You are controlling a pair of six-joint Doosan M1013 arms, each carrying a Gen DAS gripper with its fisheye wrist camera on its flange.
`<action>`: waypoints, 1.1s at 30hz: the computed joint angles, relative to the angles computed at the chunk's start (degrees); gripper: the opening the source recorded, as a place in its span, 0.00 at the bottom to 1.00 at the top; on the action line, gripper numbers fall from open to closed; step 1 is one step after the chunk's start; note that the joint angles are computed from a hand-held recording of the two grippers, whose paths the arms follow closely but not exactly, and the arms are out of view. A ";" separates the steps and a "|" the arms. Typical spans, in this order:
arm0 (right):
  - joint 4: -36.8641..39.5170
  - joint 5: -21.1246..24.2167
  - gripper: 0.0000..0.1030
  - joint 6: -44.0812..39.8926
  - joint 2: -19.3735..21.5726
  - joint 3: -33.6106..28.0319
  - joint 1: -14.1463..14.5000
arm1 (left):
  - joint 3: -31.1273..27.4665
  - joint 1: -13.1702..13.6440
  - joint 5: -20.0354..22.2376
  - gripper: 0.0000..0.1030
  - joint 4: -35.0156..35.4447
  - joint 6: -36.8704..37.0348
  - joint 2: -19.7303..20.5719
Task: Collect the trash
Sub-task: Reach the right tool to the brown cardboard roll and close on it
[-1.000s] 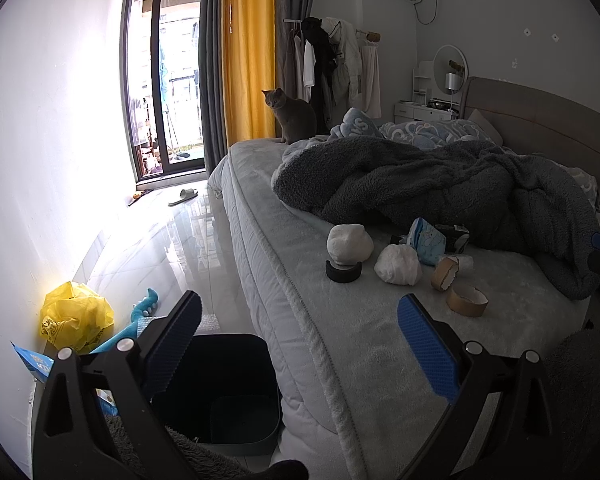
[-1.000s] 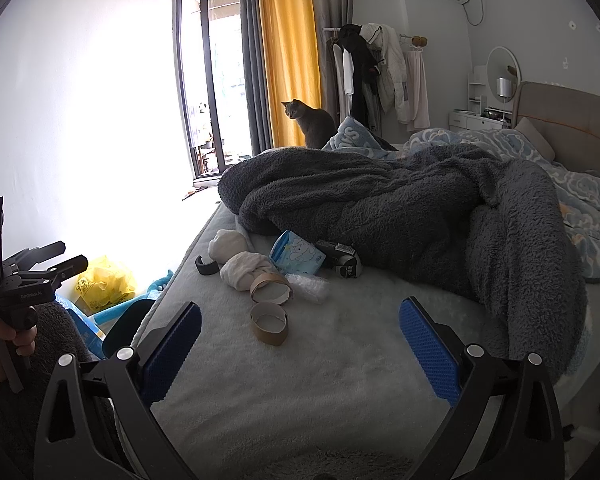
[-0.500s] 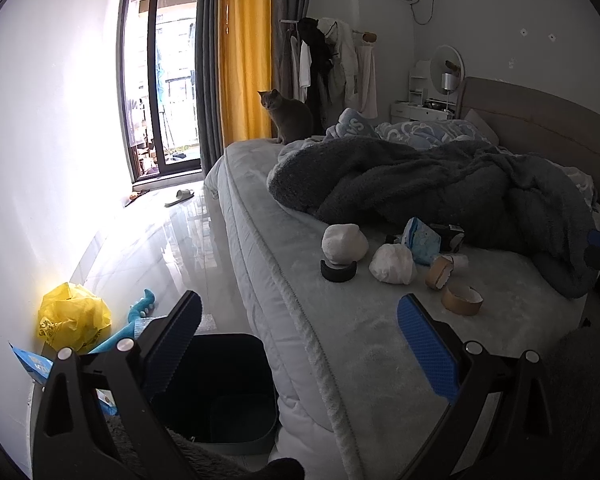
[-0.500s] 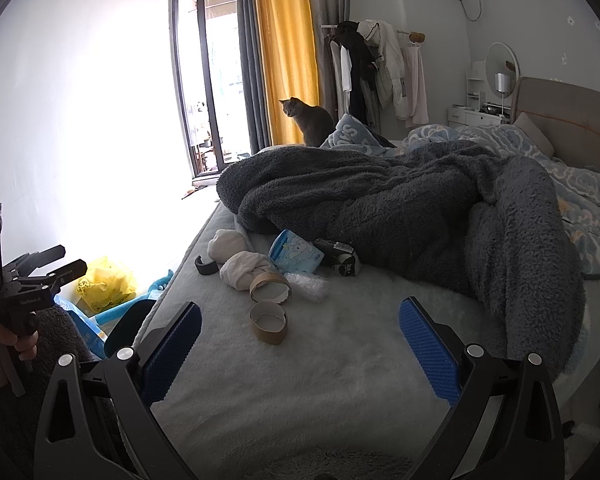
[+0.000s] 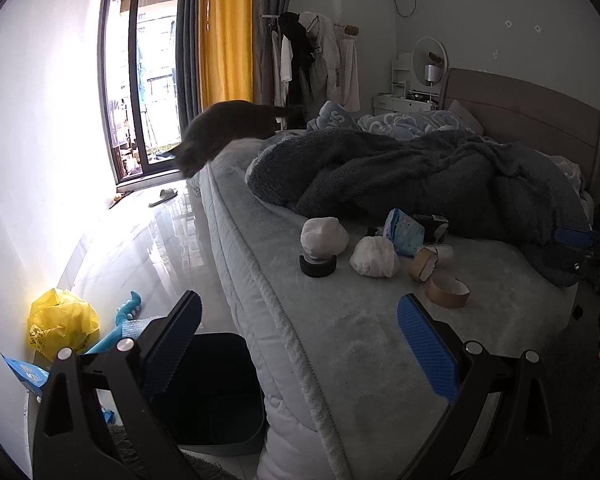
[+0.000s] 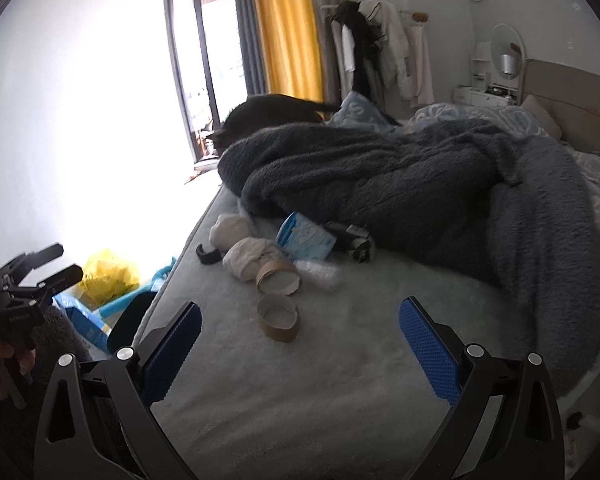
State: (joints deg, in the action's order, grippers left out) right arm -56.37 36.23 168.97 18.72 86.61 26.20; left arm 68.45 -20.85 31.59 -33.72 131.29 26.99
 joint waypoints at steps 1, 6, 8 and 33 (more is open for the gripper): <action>1.68 -0.90 0.97 -2.05 0.54 -0.59 -0.30 | -0.41 0.03 0.64 0.97 -0.33 0.33 0.27; 9.44 -3.28 0.97 -10.74 2.89 -2.95 -1.61 | -4.20 0.09 5.90 0.96 -0.13 0.67 2.77; 13.86 -4.31 0.97 -14.58 3.77 -3.82 -2.42 | -5.68 0.15 7.59 0.95 -0.87 1.24 3.71; 39.63 -5.35 0.59 -40.21 10.01 -9.09 -7.29 | -26.44 -0.57 29.07 0.67 -11.78 9.92 17.76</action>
State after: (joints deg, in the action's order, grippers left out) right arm -16.74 30.88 128.76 28.73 77.51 18.91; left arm 42.02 -21.42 60.65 -45.50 141.21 44.76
